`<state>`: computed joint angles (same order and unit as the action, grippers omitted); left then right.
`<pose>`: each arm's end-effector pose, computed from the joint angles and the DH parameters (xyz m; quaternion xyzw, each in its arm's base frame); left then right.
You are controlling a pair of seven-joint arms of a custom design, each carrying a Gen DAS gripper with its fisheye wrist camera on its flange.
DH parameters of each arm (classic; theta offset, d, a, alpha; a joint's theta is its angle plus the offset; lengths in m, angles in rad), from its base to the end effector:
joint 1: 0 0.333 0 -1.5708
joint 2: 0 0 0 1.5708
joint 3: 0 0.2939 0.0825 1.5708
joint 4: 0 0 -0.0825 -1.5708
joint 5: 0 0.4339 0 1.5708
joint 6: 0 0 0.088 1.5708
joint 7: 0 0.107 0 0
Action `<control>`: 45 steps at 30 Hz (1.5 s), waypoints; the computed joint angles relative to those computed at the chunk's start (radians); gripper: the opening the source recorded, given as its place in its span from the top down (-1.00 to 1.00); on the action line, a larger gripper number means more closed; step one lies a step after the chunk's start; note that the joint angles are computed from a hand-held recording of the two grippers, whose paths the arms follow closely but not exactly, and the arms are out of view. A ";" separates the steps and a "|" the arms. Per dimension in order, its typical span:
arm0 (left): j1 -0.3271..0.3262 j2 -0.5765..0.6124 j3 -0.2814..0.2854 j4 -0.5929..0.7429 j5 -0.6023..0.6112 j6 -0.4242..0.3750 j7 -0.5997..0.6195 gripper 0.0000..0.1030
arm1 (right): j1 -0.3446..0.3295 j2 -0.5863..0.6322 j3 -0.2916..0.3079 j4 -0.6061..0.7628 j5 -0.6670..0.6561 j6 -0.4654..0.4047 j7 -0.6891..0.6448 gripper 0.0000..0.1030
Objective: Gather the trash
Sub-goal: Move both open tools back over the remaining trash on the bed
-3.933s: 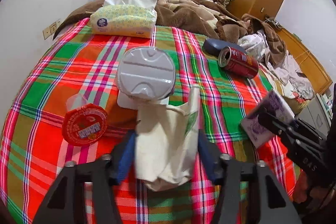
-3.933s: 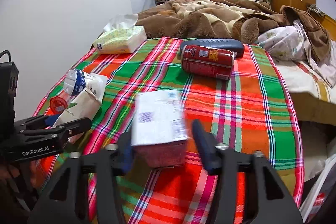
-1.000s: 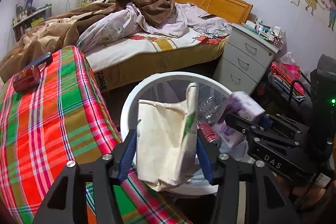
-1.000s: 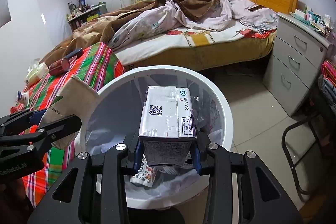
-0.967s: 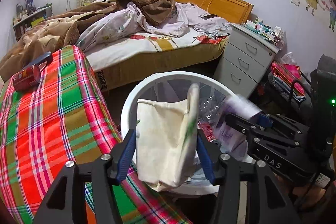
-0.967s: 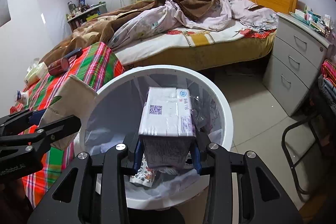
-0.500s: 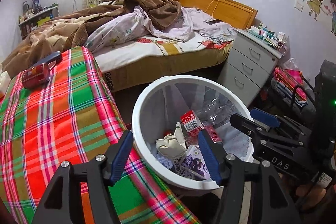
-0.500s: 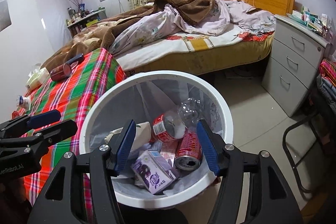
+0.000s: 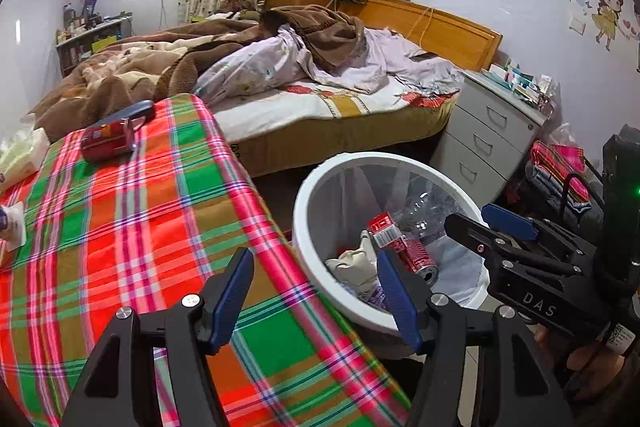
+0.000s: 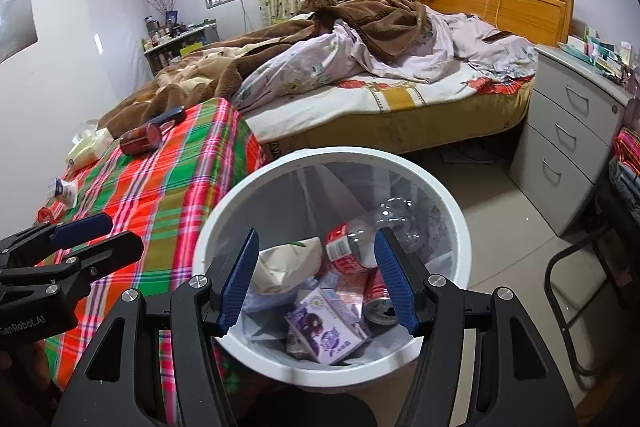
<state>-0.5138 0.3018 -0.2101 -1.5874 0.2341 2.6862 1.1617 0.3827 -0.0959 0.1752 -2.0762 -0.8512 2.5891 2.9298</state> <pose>0.5623 -0.4820 0.5237 -0.4899 0.7771 -0.3674 0.1449 0.5139 0.3399 0.4919 -0.5779 0.7009 -0.2679 0.3209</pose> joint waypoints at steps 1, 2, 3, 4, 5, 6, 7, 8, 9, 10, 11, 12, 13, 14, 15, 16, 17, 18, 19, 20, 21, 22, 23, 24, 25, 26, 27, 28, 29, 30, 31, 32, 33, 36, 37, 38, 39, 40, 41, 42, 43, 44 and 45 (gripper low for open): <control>0.001 -0.009 0.002 -0.011 0.001 0.004 -0.005 -0.24 | 0.001 0.003 0.002 0.005 -0.003 -0.002 0.000 -0.20; 0.003 -0.024 0.005 -0.030 0.004 0.010 -0.014 -0.24 | 0.003 0.007 0.003 0.011 -0.004 -0.002 -0.001 -0.20; 0.006 -0.036 0.006 -0.045 0.007 0.018 -0.018 -0.24 | 0.006 0.011 0.005 0.017 -0.008 -0.002 -0.001 -0.20; 0.012 -0.053 0.009 -0.066 0.011 0.026 -0.025 -0.24 | 0.008 0.017 0.006 0.025 -0.013 -0.002 0.001 -0.20; 0.016 -0.066 0.009 -0.081 0.015 0.030 -0.033 -0.24 | 0.012 0.021 0.007 0.031 -0.017 -0.004 0.002 -0.20; 0.023 -0.078 0.008 -0.097 0.016 0.036 -0.037 -0.24 | 0.016 0.026 0.008 0.038 -0.019 -0.003 0.001 -0.20; 0.029 -0.096 0.009 -0.118 0.021 0.045 -0.047 -0.24 | 0.020 0.035 0.008 0.050 -0.020 -0.003 -0.004 -0.20; 0.035 -0.108 0.008 -0.132 0.026 0.049 -0.056 -0.24 | 0.024 0.042 0.007 0.058 -0.023 -0.001 -0.006 -0.20; 0.043 -0.121 0.008 -0.148 0.031 0.055 -0.064 -0.24 | 0.027 0.047 0.006 0.064 -0.025 0.003 -0.010 -0.20; 0.050 -0.132 0.006 -0.162 0.035 0.060 -0.071 -0.24 | 0.032 0.057 0.005 0.076 -0.027 0.002 -0.015 -0.20; 0.058 -0.146 0.007 -0.177 0.042 0.061 -0.083 -0.24 | 0.037 0.068 0.005 0.088 -0.028 0.003 -0.020 -0.20; 0.064 -0.158 0.006 -0.190 0.051 0.062 -0.093 -0.24 | 0.042 0.076 0.003 0.099 -0.031 0.007 -0.023 -0.20; 0.073 -0.172 0.006 -0.207 0.059 0.067 -0.102 -0.24 | 0.047 0.083 0.001 0.107 -0.033 0.013 -0.028 -0.20; 0.082 -0.181 0.003 -0.217 0.063 0.068 -0.109 -0.24 | 0.052 0.092 -0.001 0.117 -0.033 0.017 -0.034 -0.20; 0.093 -0.194 0.001 -0.233 0.062 0.072 -0.113 -0.24 | 0.058 0.103 -0.002 0.131 -0.033 0.019 -0.042 -0.20; 0.101 -0.200 -0.003 -0.239 0.063 0.073 -0.116 -0.24 | 0.065 0.111 -0.003 0.140 -0.033 0.019 -0.045 -0.20; 0.110 -0.210 -0.003 -0.250 0.069 0.073 -0.125 -0.24 | 0.071 0.122 -0.005 0.153 -0.031 0.020 -0.052 -0.20; 0.119 -0.222 -0.004 -0.263 0.076 0.075 -0.136 -0.24 | 0.077 0.132 -0.007 0.165 -0.030 0.024 -0.060 -0.20; 0.128 -0.231 -0.006 -0.274 0.078 0.078 -0.142 -0.24 | 0.083 0.140 -0.010 0.175 -0.028 0.027 -0.067 -0.20; 0.137 -0.241 -0.008 -0.285 0.079 0.079 -0.149 -0.24 | 0.089 0.147 -0.012 0.184 -0.027 0.028 -0.071 -0.20; 0.146 -0.252 -0.009 -0.298 0.082 0.082 -0.156 -0.24 | 0.094 0.159 -0.015 0.198 -0.025 0.032 -0.078 -0.20; 0.156 -0.264 -0.011 -0.312 0.089 0.088 -0.165 -0.24 | 0.099 0.166 -0.018 0.207 -0.022 0.036 -0.085 -0.20; 0.165 -0.274 -0.012 -0.324 0.096 0.091 -0.178 -0.24 | 0.104 0.178 -0.020 0.223 -0.016 0.041 -0.097 -0.20; 0.175 -0.283 -0.014 -0.333 0.100 0.090 -0.189 -0.24 | 0.110 0.191 -0.023 0.238 -0.012 0.045 -0.107 -0.20; 0.186 -0.294 -0.015 -0.347 0.097 0.093 -0.195 -0.24 | 0.116 0.204 -0.026 0.253 -0.008 0.052 -0.120 -0.20; 0.197 -0.306 -0.015 -0.361 0.105 0.096 -0.214 -0.24 | 0.122 0.214 -0.029 0.265 -0.002 0.056 -0.131 -0.20; 0.209 -0.316 -0.017 -0.372 0.116 0.095 -0.232 -0.24 | 0.128 0.230 -0.031 0.283 0.006 0.060 -0.147 -0.20; 0.222 -0.327 -0.017 -0.385 0.126 0.094 -0.248 -0.24 | 0.134 0.247 -0.034 0.303 0.017 0.062 -0.166 -0.20; 0.233 -0.335 -0.019 -0.393 0.132 0.095 -0.261 -0.24 | 0.142 0.259 -0.037 0.317 0.023 0.064 -0.177 -0.20; 0.245 -0.345 -0.020 -0.404 0.135 0.096 -0.273 -0.24 | 0.150 0.276 -0.039 0.337 0.034 0.065 -0.196 -0.20; 0.258 -0.353 -0.022 -0.413 0.142 0.093 -0.288 -0.24 | 0.157 0.289 -0.043 0.353 0.043 0.066 -0.211 -0.20; 0.272 -0.363 -0.022 -0.424 0.155 0.091 -0.310 -0.24 | 0.164 0.307 -0.045 0.375 0.057 0.068 -0.232 -0.20; 0.284 -0.370 -0.025 -0.432 0.165 0.089 -0.323 -0.24 | 0.171 0.324 -0.049 0.396 0.068 0.070 -0.248 -0.20; 0.325 -0.396 -0.026 -0.462 0.189 0.088 -0.362 -0.24 | 0.191 0.366 -0.058 0.449 0.107 0.078 -0.295 -0.20; 0.338 -0.403 -0.026 -0.469 0.196 0.087 -0.373 -0.24 | 0.198 0.380 -0.062 0.466 0.118 0.080 -0.310 -0.20; 0.349 -0.408 -0.027 -0.475 0.200 0.087 -0.382 -0.24 | 0.204 0.395 -0.065 0.486 0.131 0.078 -0.328 -0.20; 0.361 -0.414 -0.026 -0.482 0.201 0.090 -0.388 -0.24 | 0.211 0.414 -0.068 0.512 0.144 0.077 -0.347 -0.20; 0.374 -0.418 -0.026 -0.487 0.206 0.090 -0.398 -0.24 | 0.216 0.433 -0.069 0.537 0.160 0.077 -0.369 -0.20; 0.386 -0.422 -0.026 -0.491 0.214 0.088 -0.409 -0.24 | 0.223 0.446 -0.073 0.555 0.172 0.076 -0.384 -0.20; 0.395 -0.427 -0.026 -0.498 0.218 0.090 -0.413 -0.24 | 0.229 0.462 -0.076 0.577 0.185 0.077 -0.400 -0.20; 0.406 -0.430 -0.026 -0.502 0.222 0.088 -0.419 -0.24 | 0.233 0.487 -0.076 0.609 0.204 0.077 -0.423 -0.20; 0.416 -0.432 -0.025 -0.504 0.225 0.084 -0.426 -0.24 | 0.238 0.502 -0.078 0.630 0.222 0.075 -0.440 -0.20; 0.424 -0.432 -0.024 -0.505 0.226 0.084 -0.425 -0.24 | 0.242 0.531 -0.076 0.669 0.246 0.069 -0.467 -0.20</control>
<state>-0.0901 -0.1304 -0.2341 -2.0926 0.4603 2.7697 0.7364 0.6248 0.4346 0.0994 -1.4069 -0.6056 2.6582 2.4627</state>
